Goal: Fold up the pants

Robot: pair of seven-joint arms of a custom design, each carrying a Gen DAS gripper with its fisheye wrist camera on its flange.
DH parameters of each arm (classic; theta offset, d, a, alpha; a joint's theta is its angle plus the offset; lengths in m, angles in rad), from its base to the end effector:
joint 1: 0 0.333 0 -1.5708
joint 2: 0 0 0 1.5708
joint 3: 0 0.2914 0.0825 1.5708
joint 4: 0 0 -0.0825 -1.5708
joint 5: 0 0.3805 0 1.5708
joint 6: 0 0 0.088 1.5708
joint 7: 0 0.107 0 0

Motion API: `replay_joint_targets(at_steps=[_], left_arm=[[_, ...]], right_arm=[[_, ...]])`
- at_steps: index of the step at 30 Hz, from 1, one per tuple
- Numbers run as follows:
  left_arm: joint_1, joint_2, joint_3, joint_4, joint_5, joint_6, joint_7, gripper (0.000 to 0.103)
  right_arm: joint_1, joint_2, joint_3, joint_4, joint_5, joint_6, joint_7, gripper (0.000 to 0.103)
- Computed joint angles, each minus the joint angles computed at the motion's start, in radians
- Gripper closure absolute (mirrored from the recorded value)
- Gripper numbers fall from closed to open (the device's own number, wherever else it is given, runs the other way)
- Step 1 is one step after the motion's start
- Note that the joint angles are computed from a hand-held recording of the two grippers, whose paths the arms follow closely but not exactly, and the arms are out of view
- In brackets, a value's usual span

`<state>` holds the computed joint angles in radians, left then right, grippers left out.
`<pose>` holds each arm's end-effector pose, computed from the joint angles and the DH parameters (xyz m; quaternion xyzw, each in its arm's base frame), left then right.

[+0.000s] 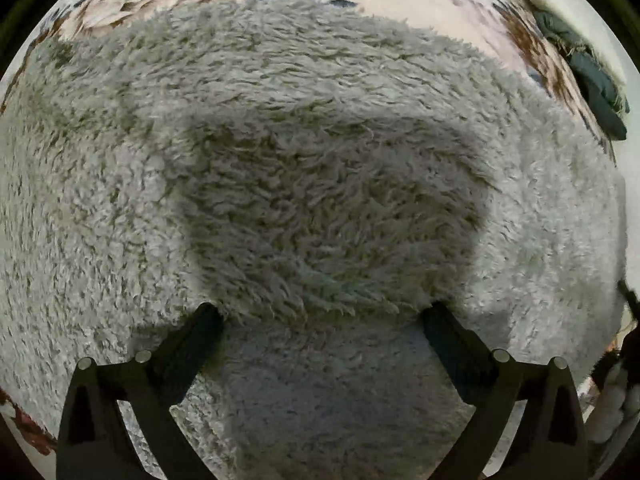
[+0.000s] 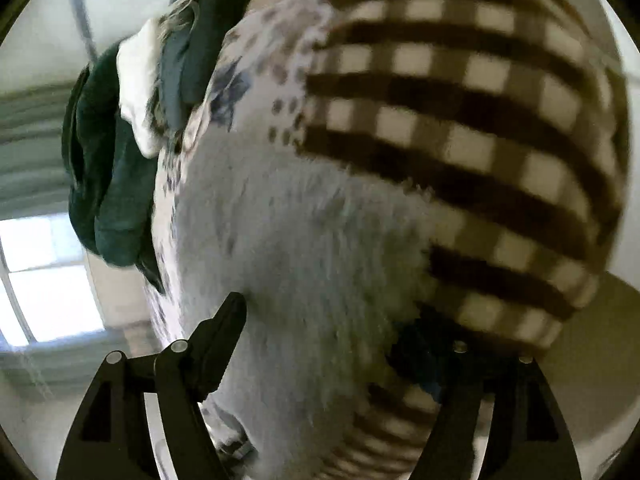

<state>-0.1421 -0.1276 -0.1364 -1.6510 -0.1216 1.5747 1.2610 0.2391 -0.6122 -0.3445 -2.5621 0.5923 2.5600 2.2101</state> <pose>0.4900 -0.1583 0.6305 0.7162 -0.6955 0.0466 0.0341 0.4192 -0.0607 0.4985 -0.1882 0.8958 0.1556 0.3714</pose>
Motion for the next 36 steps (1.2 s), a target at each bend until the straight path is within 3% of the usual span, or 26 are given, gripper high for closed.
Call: replay_joint_targets(at_steps=[2, 4, 5, 7, 9, 11, 12, 15, 19, 24, 28, 34, 36], left_arm=[[-0.006, -0.012, -0.01, -0.022, 0.024, 0.026, -0.009, 0.0], [-0.013, -0.005, -0.015, -0.025, 0.023, 0.03, -0.029, 0.0], [-0.015, 0.003, -0.016, -0.018, 0.02, 0.028, -0.043, 0.0], [-0.015, 0.024, -0.016, 0.006, 0.018, 0.014, -0.063, 0.0], [-0.008, 0.05, -0.011, 0.056, 0.02, -0.029, -0.046, 0.0], [-0.002, 0.075, -0.013, 0.099, 0.011, -0.055, -0.052, 0.0], [0.003, 0.102, -0.011, 0.143, 0.005, -0.064, -0.056, 0.0], [0.02, 0.078, -0.008, 0.162, -0.025, -0.054, -0.073, 0.0], [0.04, 0.05, 0.007, 0.219, -0.018, -0.066, -0.076, 0.0], [0.09, -0.042, 0.069, 0.186, -0.042, -0.058, -0.046, 0.0], [0.133, -0.104, 0.128, 0.17, -0.044, -0.078, -0.032, 0.0], [0.209, -0.159, 0.214, 0.147, -0.01, -0.123, 0.026, 0.0], [0.232, -0.165, 0.236, 0.142, 0.005, -0.134, 0.054, 0.0]], right_arm=[[0.069, -0.01, -0.036, -0.033, 0.09, 0.141, -0.058, 0.027], [0.227, -0.033, -0.131, -0.047, 0.269, 0.308, -0.212, 0.028], [0.279, -0.031, -0.171, -0.039, 0.288, 0.331, -0.239, 0.028], [0.332, 0.013, -0.218, -0.002, 0.297, 0.291, -0.27, 0.028], [0.321, 0.066, -0.208, 0.022, 0.3, 0.242, -0.271, 0.03], [0.235, 0.115, -0.124, 0.048, 0.22, 0.191, -0.199, 0.059], [0.201, 0.122, -0.092, 0.056, 0.193, 0.171, -0.179, 0.082], [0.078, 0.133, 0.039, 0.1, 0.05, 0.117, -0.069, 0.082], [0.036, 0.14, 0.128, 0.214, -0.101, 0.047, 0.002, 0.082], [0.091, 0.22, 0.198, 0.437, -0.189, -0.031, -0.014, 0.082], [0.131, 0.373, 0.278, 0.668, -0.226, -0.117, -0.03, 0.082], [0.184, 0.675, 0.457, 0.988, -0.377, -0.275, -0.01, 0.082], [0.221, 0.8, 0.509, 1.111, -0.458, -0.393, -0.007, 0.082]])
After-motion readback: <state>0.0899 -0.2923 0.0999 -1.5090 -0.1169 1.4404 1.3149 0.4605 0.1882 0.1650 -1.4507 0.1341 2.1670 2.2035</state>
